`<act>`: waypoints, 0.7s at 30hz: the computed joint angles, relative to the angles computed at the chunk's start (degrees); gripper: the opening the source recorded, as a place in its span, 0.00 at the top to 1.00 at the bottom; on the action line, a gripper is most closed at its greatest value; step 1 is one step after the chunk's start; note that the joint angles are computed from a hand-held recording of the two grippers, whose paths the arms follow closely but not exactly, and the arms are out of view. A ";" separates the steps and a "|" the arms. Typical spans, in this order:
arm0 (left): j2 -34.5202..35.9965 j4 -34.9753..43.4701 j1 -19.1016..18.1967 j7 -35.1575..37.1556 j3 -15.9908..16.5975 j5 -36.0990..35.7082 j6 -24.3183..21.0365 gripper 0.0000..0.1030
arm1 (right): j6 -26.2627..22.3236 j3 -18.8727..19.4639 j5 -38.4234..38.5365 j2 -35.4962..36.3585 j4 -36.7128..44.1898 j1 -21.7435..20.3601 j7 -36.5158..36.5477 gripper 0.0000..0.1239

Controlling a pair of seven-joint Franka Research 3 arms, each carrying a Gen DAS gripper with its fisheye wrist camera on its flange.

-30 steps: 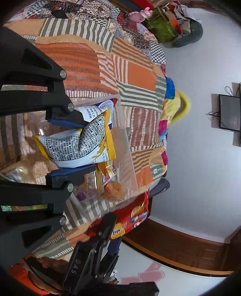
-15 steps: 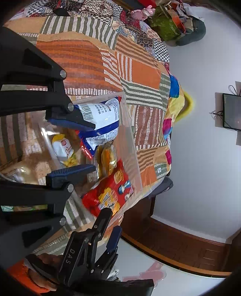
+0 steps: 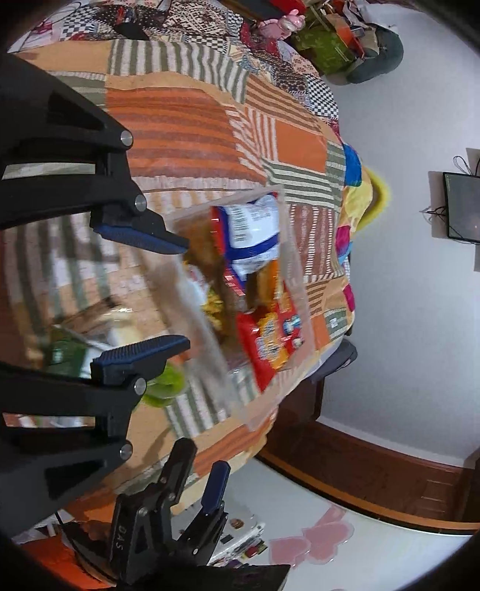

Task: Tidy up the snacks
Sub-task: 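Carry both bags into the clear box and open both tools, then grasp the green-label cracker pack with the left tool while the right tool grasps the clear pastry pack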

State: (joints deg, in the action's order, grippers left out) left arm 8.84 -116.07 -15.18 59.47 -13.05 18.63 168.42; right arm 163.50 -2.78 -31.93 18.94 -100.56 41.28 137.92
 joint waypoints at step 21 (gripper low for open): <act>0.43 -4.88 -3.28 2.73 -2.06 -5.42 -0.99 0.25 | 2.21 4.52 5.94 -5.17 -12.12 -0.91 -0.16 0.33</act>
State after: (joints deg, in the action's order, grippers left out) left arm 9.28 -120.95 -18.45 62.20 -15.11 13.21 167.43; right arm 165.71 1.74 -25.99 13.76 -112.68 40.37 137.76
